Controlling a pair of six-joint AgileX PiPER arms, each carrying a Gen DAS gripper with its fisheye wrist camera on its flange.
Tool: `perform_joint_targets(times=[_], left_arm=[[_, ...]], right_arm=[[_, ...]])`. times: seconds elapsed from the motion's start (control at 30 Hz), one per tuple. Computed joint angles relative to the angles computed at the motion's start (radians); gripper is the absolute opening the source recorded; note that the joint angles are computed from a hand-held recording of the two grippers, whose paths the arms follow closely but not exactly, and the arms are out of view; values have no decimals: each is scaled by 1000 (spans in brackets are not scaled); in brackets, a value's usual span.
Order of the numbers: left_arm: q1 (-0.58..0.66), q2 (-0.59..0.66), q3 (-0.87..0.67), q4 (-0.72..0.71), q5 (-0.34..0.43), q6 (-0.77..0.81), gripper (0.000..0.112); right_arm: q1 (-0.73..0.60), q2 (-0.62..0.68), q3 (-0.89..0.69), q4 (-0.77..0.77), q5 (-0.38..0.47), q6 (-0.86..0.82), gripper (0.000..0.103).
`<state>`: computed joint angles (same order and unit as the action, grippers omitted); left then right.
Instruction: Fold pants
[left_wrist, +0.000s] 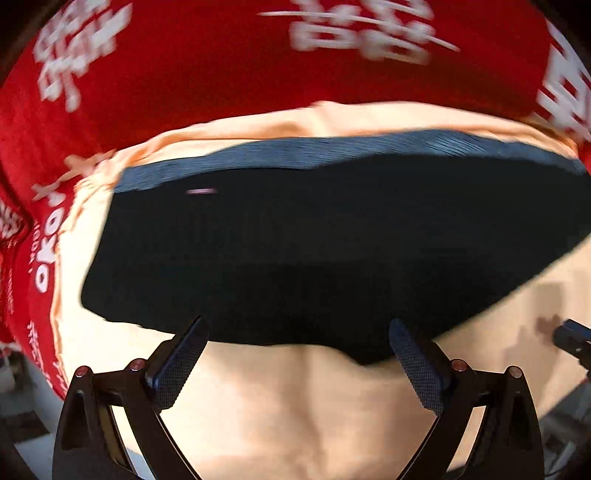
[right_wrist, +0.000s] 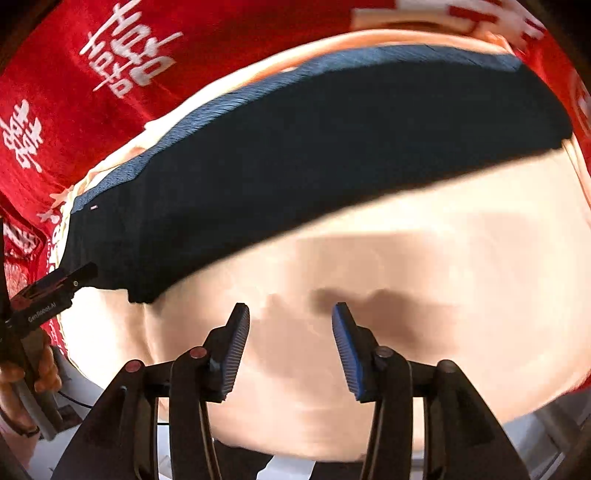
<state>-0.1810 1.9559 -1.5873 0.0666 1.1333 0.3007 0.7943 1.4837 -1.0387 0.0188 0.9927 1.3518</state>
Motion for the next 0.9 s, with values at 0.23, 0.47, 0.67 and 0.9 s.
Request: perform_joint_targets(times=[0.23, 0.47, 0.67, 0.9], left_arm=[[-153, -47, 63, -8, 20, -74, 99], [-278, -35, 68, 10, 34, -161, 99], [-365, -17, 54, 11, 46, -210, 99], [-464, 49, -35, -8, 58, -283, 99]], right_arm=[[1, -81, 119, 11, -39, 68, 52], [-7, -216, 255, 12, -55, 112, 52], [-25, -324, 359, 18, -55, 133, 53], [-139, -500, 461, 1, -2, 103, 53]])
